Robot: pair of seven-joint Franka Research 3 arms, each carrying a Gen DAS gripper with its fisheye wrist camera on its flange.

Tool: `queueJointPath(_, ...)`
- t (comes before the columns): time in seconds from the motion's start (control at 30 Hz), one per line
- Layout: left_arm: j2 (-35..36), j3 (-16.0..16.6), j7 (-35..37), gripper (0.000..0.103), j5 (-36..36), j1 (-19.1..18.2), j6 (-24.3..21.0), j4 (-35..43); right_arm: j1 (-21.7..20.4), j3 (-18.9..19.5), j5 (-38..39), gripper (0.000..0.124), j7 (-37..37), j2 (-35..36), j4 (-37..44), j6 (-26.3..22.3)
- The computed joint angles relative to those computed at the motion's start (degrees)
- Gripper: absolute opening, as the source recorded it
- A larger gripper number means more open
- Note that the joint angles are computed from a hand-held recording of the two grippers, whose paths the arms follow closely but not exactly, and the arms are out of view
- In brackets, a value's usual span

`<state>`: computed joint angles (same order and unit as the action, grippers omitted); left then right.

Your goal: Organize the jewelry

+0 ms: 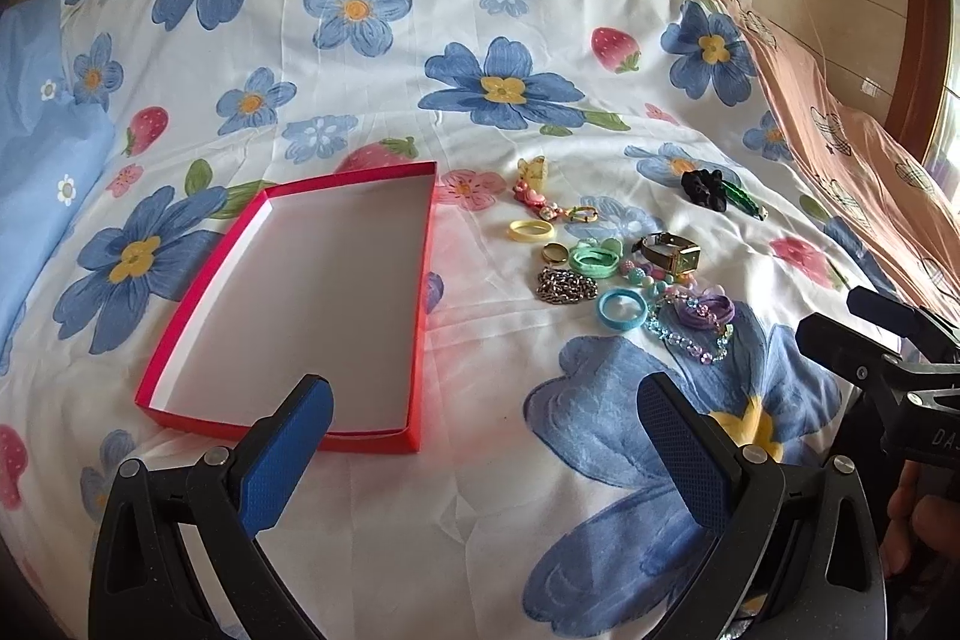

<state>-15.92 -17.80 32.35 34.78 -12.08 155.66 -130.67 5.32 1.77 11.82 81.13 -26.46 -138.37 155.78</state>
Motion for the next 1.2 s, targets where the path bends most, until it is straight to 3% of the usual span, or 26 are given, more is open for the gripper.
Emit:
queueJointPath(0.27, 5.39, 2.93, 8.95, 0.101, -6.16, -1.39, 1.21, 4.32, 1.05, -2.86, 3.52, 0.1, -2.26, 3.5, 3.58, -1.54)
queueJointPath(0.37, 8.57, 3.48, 12.77, 0.095, -8.3, -1.69, 1.39, 7.14, 0.52, -2.94, 4.07, 0.099, -2.52, 5.5, 5.41, -2.15)
queueJointPath(0.47, 11.76, 3.98, 16.59, 0.094, -11.03, -2.03, 1.48, 9.91, 0.04, -3.19, 4.6, 0.091, -2.45, 8.01, 7.87, -3.39)
queueJointPath(0.93, 22.79, 3.24, 36.82, 0.071, -29.22, -1.77, 2.1, 19.71, -1.82, -4.3, 6.27, 0.039, -0.73, 21.16, 21.09, -10.85)
queueJointPath(1.2, 28.88, 1.43, 44.94, 0.05, -35.98, -0.57, -1.33, 25.9, -2.31, -4.31, 3.84, 0.035, 2.34, 28.87, 28.66, -15.2)
